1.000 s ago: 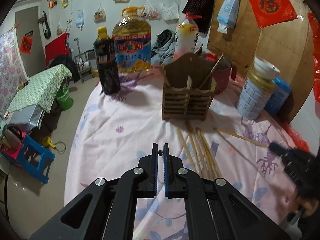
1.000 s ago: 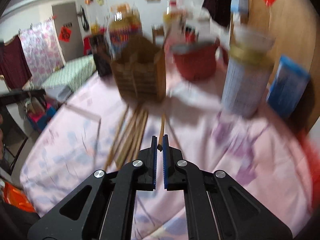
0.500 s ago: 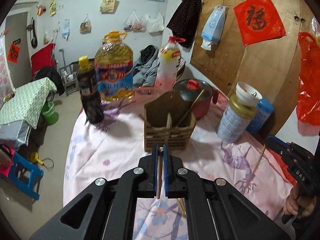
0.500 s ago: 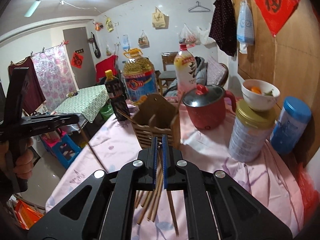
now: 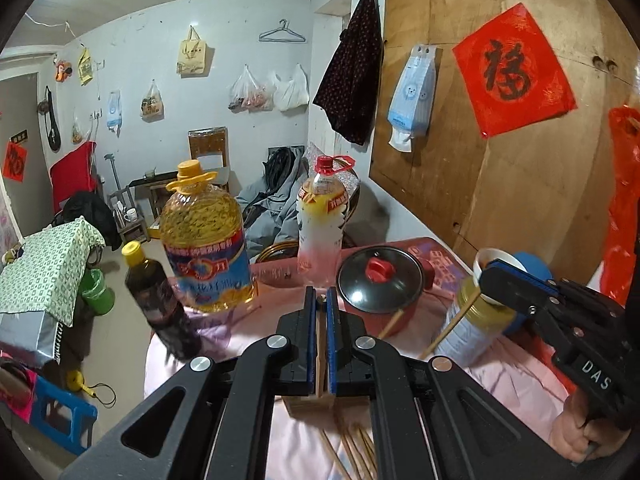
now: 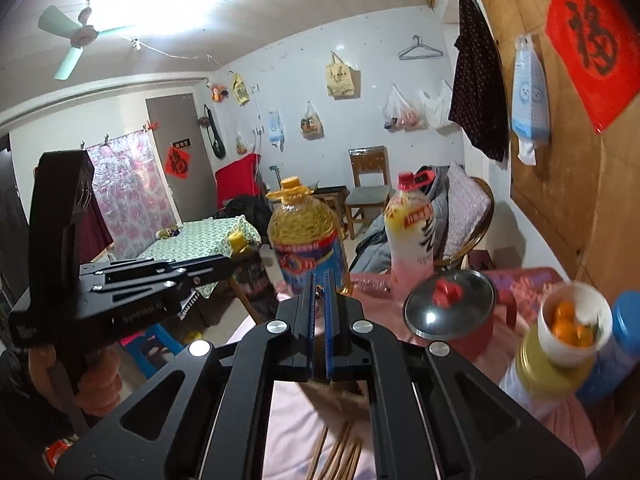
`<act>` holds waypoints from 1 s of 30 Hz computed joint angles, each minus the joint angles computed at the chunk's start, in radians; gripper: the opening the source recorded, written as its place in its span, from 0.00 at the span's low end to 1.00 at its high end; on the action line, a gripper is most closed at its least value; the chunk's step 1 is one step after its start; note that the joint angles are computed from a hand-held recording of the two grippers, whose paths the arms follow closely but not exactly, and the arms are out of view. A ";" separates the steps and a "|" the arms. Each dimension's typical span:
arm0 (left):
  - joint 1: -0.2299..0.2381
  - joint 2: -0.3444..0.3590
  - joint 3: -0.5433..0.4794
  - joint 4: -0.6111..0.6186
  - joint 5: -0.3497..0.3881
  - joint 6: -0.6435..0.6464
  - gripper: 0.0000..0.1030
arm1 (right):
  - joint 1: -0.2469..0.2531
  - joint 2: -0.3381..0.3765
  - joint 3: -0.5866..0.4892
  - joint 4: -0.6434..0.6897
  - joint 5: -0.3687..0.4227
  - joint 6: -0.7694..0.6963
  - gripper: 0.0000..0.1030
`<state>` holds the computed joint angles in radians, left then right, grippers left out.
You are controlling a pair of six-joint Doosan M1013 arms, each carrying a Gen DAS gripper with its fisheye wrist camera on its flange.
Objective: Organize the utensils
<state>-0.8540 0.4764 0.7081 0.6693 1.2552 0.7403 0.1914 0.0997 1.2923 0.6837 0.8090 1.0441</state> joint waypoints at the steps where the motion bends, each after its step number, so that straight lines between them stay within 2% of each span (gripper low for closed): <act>1: 0.007 0.011 -0.015 -0.006 0.006 0.005 0.05 | 0.002 0.010 -0.011 -0.004 0.001 0.007 0.05; 5: 0.041 0.046 -0.045 -0.053 0.019 0.005 0.05 | 0.008 0.047 -0.045 -0.014 0.003 0.033 0.05; 8: 0.062 0.052 -0.023 -0.107 0.015 0.001 0.05 | 0.012 0.065 -0.053 -0.016 0.000 0.058 0.04; 10: 0.069 0.054 -0.006 -0.119 0.023 -0.017 0.06 | 0.015 0.066 -0.040 0.004 -0.034 0.053 0.05; 12: 0.074 0.047 0.018 -0.122 0.020 -0.035 0.24 | 0.020 0.073 -0.045 0.009 -0.045 0.060 0.04; 13: 0.072 0.039 0.038 -0.109 0.018 -0.056 0.37 | 0.021 0.075 -0.046 0.015 -0.048 0.061 0.03; 18: 0.071 -0.016 0.141 -0.085 -0.009 -0.140 0.41 | 0.029 0.071 -0.057 0.017 -0.058 0.018 0.03; 22: 0.070 -0.073 0.238 -0.086 -0.034 -0.238 0.47 | 0.037 0.082 -0.064 -0.026 -0.037 0.059 0.03; 25: 0.055 -0.111 0.307 -0.072 -0.027 -0.297 0.53 | 0.050 0.088 -0.062 -0.139 -0.001 0.127 0.11; 26: 0.048 -0.120 0.325 -0.065 -0.018 -0.308 0.57 | 0.049 0.082 -0.048 -0.150 -0.003 0.136 0.16; 27: 0.038 -0.130 0.348 -0.054 0.001 -0.321 0.58 | 0.043 0.068 -0.023 -0.140 -0.011 0.136 0.21; 30: 0.012 -0.150 0.410 -0.051 0.053 -0.347 0.60 | 0.026 0.022 0.053 -0.112 -0.036 0.119 0.28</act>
